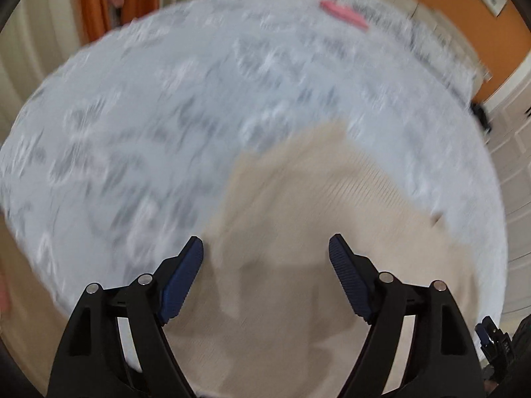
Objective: Fold small clothes
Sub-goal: 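Lift the hem with both tools and fold it over toward the collar, then open both tools and release the folded sweater onto the bed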
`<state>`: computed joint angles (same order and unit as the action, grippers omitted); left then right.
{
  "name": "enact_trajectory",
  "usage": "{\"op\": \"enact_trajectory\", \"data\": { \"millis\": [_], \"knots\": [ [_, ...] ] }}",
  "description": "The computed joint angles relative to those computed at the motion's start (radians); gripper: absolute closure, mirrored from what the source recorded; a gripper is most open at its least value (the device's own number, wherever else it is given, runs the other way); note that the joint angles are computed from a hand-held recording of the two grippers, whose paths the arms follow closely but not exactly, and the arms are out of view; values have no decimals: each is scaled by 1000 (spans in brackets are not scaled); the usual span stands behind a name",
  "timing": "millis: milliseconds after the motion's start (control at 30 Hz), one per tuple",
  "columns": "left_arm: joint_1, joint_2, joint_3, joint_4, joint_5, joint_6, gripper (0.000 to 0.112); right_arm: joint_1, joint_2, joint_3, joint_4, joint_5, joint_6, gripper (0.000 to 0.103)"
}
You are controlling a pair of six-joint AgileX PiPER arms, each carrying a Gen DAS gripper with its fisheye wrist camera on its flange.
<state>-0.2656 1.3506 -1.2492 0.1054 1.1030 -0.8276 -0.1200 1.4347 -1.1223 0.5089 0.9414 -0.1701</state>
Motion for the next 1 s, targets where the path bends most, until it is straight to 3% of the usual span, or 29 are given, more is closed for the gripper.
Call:
{"op": "enact_trajectory", "data": {
  "millis": [33, 67, 100, 167, 233, 333, 433, 500, 567, 633, 667, 700, 867, 900, 933, 967, 1000],
  "knots": [
    [8, -10, 37, -24, -4, 8, 53, 4, 0, 22, 2, -4, -14, 46],
    [9, -15, 69, -32, 6, 11, 73, 20, 3, 43, -13, -12, -10, 58],
    [0, -22, 88, -17, 8, 1, 92, 35, 7, 46, -22, -18, 12, 90],
    [6, -46, 109, -8, 14, -3, 106, -8, -8, 45, 45, -6, 5, 91],
    [52, -72, 104, -33, 36, 16, 108, -64, -59, 34, 102, 2, -22, 93],
    [75, -66, 103, -11, 75, 22, 108, -81, -52, 37, 15, 6, -3, 98],
    [65, -32, 137, 4, 51, 33, 105, -124, 43, 65, 29, 36, -54, 96],
    [33, -13, 94, 39, 87, 28, 103, -135, 8, 35, 36, 51, -22, 81],
    [42, -41, 51, 10, 82, 47, 102, -128, -46, 5, 41, 34, -9, 78],
    [16, -65, -8, 40, 55, 26, 80, -96, -22, -80, 46, 51, -34, 55],
    [3, -51, -43, 62, 49, 20, 58, -65, 12, -132, 21, 49, -27, 51],
    [-1, -9, -98, 71, 31, 37, 50, -46, 45, -166, 14, 46, -31, 48],
    [12, 238, -272, 24, -48, 147, 45, 68, 310, -384, -92, 37, 74, 42],
    [22, 297, -304, 5, -52, 176, 56, 80, 368, -422, -96, 48, 90, 42],
    [36, 336, -326, -25, -62, 207, 66, 81, 416, -449, -67, 60, 78, 56],
    [47, 352, -325, -50, -68, 232, 93, 79, 439, -466, -28, 72, 55, 79],
    [50, 383, -361, -37, -45, 228, 112, 75, 460, -492, 20, 89, 30, 94]
  ]
}}
